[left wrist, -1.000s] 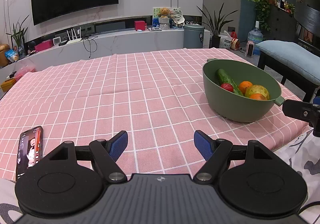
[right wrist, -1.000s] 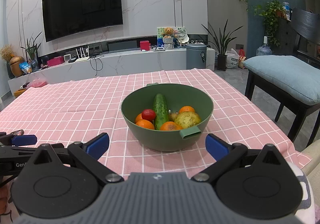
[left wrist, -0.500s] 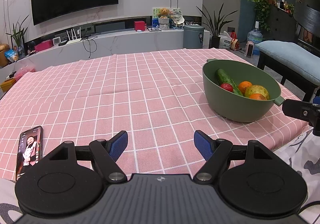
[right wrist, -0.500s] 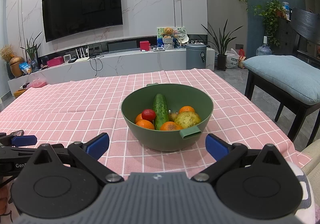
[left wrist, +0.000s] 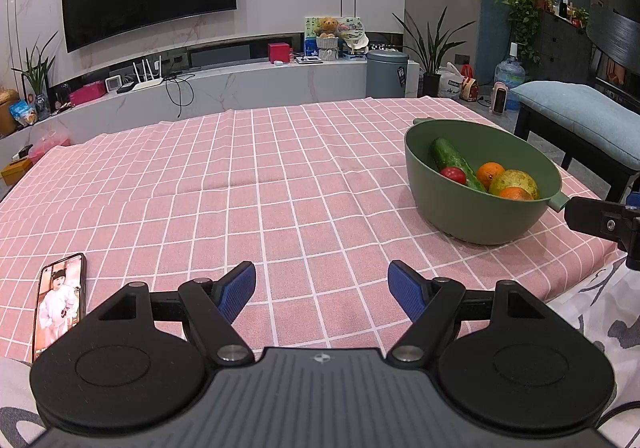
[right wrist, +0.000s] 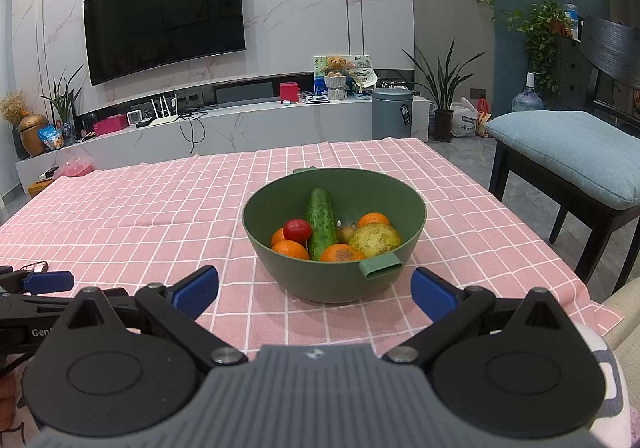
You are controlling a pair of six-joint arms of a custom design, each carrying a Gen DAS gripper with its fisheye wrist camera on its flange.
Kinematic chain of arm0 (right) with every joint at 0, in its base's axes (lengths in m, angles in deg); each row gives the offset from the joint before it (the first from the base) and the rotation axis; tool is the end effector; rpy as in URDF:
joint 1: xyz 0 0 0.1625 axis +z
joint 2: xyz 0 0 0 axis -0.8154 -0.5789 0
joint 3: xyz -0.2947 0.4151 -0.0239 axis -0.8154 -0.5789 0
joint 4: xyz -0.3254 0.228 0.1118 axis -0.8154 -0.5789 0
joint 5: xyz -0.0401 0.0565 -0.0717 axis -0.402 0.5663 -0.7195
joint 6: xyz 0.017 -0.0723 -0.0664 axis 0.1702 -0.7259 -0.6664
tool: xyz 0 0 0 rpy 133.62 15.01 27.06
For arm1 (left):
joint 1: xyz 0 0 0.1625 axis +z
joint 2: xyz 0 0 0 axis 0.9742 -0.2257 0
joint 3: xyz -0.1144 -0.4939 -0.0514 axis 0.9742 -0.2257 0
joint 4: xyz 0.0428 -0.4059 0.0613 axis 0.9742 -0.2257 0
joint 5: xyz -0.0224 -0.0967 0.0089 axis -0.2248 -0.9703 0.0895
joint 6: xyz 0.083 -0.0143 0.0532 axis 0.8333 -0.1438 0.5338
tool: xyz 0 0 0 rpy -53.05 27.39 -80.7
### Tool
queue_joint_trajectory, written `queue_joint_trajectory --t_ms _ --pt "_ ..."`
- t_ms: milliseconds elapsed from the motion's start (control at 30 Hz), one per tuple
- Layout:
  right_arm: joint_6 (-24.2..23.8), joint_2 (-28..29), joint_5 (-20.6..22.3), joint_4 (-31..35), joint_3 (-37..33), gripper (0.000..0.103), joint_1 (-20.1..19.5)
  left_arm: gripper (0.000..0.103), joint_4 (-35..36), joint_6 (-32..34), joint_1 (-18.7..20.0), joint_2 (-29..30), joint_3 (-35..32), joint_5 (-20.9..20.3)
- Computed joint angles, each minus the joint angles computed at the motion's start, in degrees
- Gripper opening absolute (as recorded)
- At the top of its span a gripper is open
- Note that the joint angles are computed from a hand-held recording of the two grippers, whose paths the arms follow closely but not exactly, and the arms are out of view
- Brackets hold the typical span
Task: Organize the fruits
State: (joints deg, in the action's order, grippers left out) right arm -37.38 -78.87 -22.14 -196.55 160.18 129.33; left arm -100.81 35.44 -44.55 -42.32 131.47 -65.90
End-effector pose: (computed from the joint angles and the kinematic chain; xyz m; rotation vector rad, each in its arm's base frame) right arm 0.0089 -0.4345 0.3624 0.4368 -2.1274 1.2582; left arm -0.3802 -0.4977 0.0572 0.6591 2.2254 -1.0149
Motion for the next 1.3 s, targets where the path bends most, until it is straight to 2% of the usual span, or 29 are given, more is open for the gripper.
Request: queue_joint_trajectory --t_ms 1300 --pt "-0.08 0.07 -0.09 -0.08 0.02 0.098 0.07 0.088 -1.16 1.13 -0.03 0.11 0.27 -0.83"
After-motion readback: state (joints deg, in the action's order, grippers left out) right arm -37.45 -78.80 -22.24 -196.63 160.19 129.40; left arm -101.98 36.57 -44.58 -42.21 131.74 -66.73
